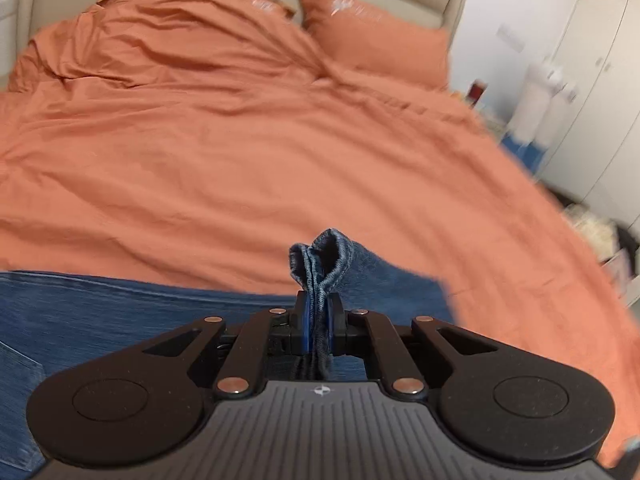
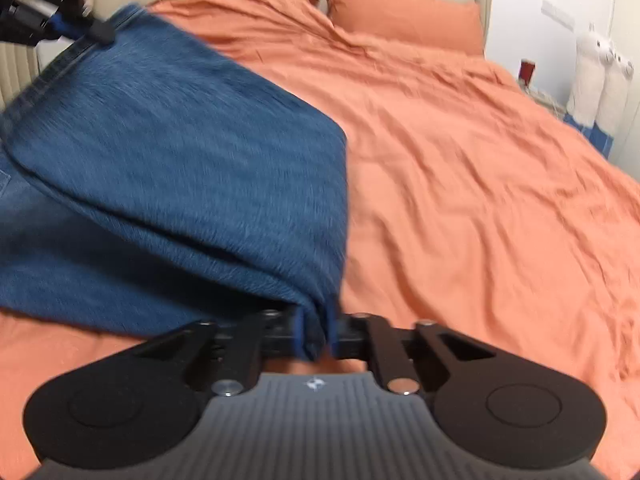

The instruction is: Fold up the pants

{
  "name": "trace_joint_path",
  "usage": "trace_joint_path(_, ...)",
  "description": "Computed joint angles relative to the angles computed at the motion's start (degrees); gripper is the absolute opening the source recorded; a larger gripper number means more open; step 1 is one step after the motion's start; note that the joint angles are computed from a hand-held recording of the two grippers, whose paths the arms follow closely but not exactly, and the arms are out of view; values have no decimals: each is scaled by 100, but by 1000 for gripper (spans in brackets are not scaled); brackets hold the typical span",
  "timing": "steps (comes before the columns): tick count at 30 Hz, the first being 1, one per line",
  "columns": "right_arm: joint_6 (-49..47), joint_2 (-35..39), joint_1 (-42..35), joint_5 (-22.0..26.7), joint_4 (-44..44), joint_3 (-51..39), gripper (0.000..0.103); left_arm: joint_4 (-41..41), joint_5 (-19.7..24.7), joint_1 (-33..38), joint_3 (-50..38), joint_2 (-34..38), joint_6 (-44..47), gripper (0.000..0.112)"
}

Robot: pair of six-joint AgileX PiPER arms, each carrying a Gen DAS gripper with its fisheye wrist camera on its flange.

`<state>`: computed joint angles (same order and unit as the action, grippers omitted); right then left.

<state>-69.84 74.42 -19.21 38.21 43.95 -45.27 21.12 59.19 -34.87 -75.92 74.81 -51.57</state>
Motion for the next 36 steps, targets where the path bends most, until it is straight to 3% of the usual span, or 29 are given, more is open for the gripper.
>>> trace_joint_path(4,66,324,-287,606,-85,-277,0,-206,-366,567,767,166,70,8)
trace_joint_path(9,240,454,-134,592,-380,-314,0,-446,-899,885,1348,392,161,8)
trace_joint_path(13,484,715,-209,882,-489,-603,0,-565,-1176,1007,1596,451,177,9)
trace_joint_path(17,697,820,-485,1338,-568,-821,0,-579,-993,1039,1599,271,223,23)
trace_joint_path(20,875,826,-723,1661,-579,-1045,2,-218,-668,696,1765,-229,-188,24)
trace_joint_path(22,798,656,-881,1705,-496,-1049,6,403,-207,118,1852,-585,-908,24)
trace_joint_path(25,598,313,-1016,1508,-93,-882,6,1170,293,-904,2003,-1104,-2205,24)
trace_joint_path(30,-271,-20,-711,739,1512,-109,6,1910,540,-2070,2207,-1189,-3484,24)
trace_joint_path(33,-1123,152,-128,124,2210,297,6,1713,249,-1972,2428,-1087,-3404,24)
trace_joint_path(36,-1039,318,282,-384,1919,434,5,1035,-167,-1444,2720,-1123,-2827,23)
